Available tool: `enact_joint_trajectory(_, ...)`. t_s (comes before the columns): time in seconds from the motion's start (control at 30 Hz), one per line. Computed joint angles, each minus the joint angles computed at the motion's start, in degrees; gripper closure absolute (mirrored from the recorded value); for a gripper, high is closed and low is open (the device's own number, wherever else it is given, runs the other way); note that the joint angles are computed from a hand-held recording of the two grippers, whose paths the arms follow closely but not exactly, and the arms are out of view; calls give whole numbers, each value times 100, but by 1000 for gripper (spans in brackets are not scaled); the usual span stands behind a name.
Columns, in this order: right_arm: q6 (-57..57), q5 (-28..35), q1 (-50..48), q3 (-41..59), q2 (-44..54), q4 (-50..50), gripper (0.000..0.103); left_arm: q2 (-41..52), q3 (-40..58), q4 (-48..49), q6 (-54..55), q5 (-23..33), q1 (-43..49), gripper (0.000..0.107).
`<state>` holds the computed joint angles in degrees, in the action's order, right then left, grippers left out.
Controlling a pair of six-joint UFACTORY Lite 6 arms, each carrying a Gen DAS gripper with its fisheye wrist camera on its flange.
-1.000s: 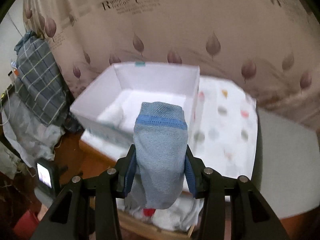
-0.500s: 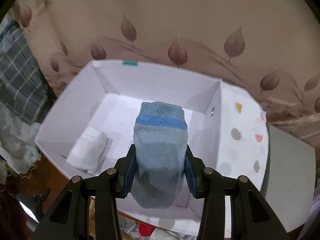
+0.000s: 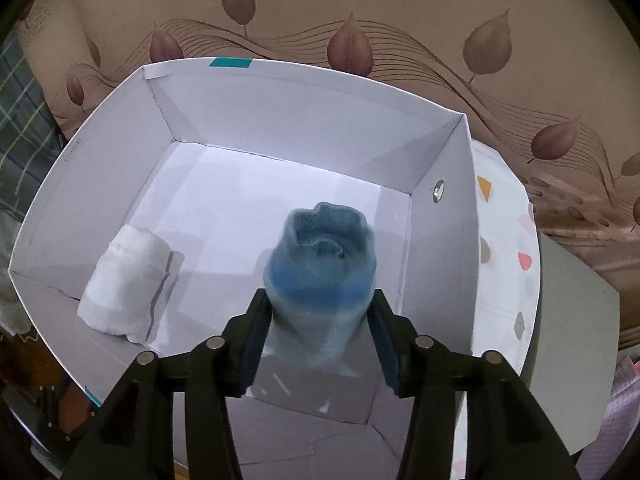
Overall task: Take underwear out of drawer
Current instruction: 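Carry the light blue sock into the white box and open the right gripper, then withdraw the right gripper from the box back to the drawer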
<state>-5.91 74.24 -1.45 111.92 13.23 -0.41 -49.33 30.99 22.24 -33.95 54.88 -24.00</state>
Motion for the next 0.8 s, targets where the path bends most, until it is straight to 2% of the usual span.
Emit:
enact_joint_trajectory(0.03, 22, -4, 35, -15, -19, -35, 48, -15, -6, -34, 48, -6, 39, 43)
enact_joint_trajectory(0.13, 58, 29, 50, 40, -64, -47, 47, 24, -7, -202, 266, -70, 217, 43)
enact_joint_trajectory(0.37, -509, 752, -412, 266, -762, 595, 47, 61, -49, -197, 168, -71, 63, 43)
enact_joint_trajectory(0.43, -777, 949, -679, 109, -1125, 834, 43, 59, -63, -219, 162, -68, 5, 43)
enact_joint_trajectory(0.53, -1376, 1314, -1264, -517, -1969, 1179, 37, 56, -72, -225, 124, -42, -62, 43)
enact_joint_trajectory(0.63, -2108, 1603, -1978, -1308, -2733, 1461, 37, 84, -73, -327, 201, -60, -39, 43)
enact_joint_trajectory(0.8, -3550, 1995, -3296, -3296, -4082, 1676, 37, 115, -78, -222, 68, -32, -236, 43)
